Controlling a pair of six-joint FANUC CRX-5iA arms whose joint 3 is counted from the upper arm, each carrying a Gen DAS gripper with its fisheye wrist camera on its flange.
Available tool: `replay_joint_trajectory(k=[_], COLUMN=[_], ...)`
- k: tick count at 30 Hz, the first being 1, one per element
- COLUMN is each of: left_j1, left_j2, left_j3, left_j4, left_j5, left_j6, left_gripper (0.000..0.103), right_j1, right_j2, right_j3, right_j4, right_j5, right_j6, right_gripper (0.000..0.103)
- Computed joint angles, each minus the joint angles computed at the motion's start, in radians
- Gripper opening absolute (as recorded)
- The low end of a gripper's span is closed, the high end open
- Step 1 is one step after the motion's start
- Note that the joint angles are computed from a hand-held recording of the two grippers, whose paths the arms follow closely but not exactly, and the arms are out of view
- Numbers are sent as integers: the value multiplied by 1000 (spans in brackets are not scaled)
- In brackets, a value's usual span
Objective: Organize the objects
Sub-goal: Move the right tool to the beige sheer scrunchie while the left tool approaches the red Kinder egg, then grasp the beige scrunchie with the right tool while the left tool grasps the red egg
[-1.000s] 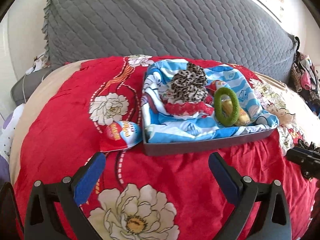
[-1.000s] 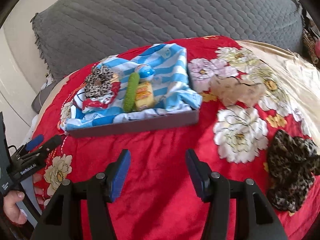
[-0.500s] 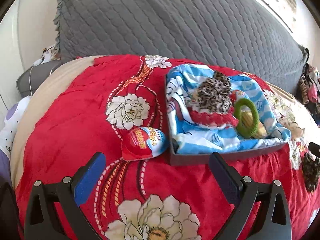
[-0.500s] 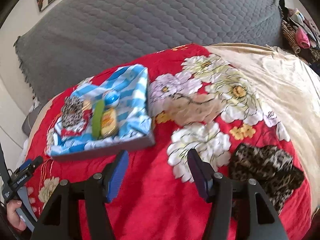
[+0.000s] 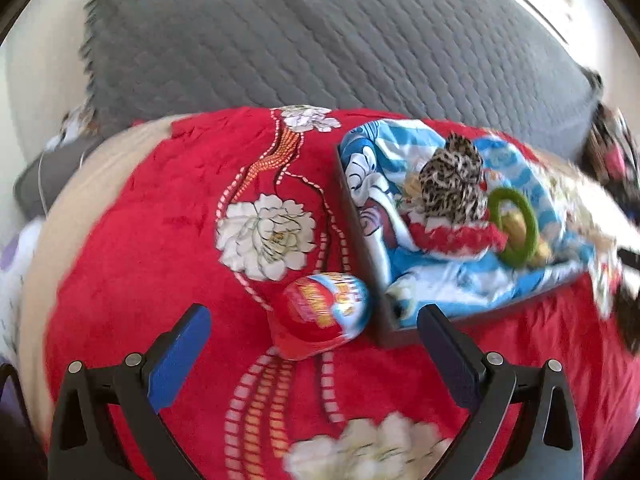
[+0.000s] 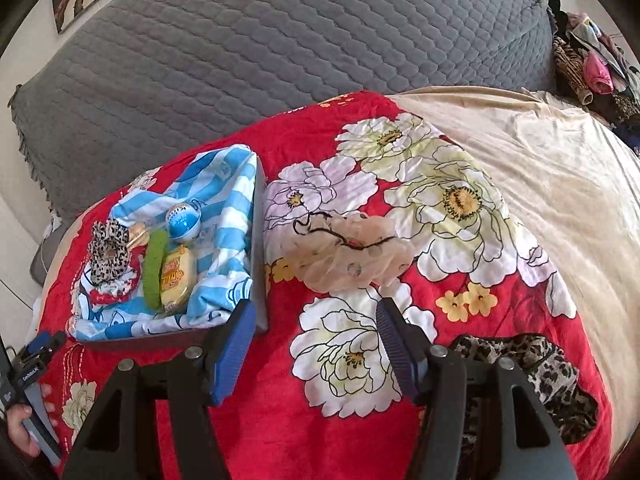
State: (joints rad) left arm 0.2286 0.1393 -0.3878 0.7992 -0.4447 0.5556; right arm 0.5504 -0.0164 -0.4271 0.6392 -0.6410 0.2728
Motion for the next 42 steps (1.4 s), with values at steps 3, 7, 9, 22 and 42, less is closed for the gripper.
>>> replay_joint_trajectory(k=[3,7,9,22,42], left_j1=[24,50,45,14,22], left_j2=[14,67,81,158,222], left_j3=[7,53,62,116,183], left_j4=[35,64,55,67,55], left_j5=[-29,-143,-150,-212,-330], left_j6=[-113,-168,-218,-390,-375], left_gripper=[103,103,103,103,101], right_j1=[2,1,0,-32,-95], right_j2=[8,10,16,77,228], right_j3=[3,4,10,80,209], right_j4=[-8,-10,-4,-26,-134], right_j5=[-10,-19,-34,-54,-79], right_j6=[7,-8,-3,80,244], right_gripper=[62,62,62,62,22])
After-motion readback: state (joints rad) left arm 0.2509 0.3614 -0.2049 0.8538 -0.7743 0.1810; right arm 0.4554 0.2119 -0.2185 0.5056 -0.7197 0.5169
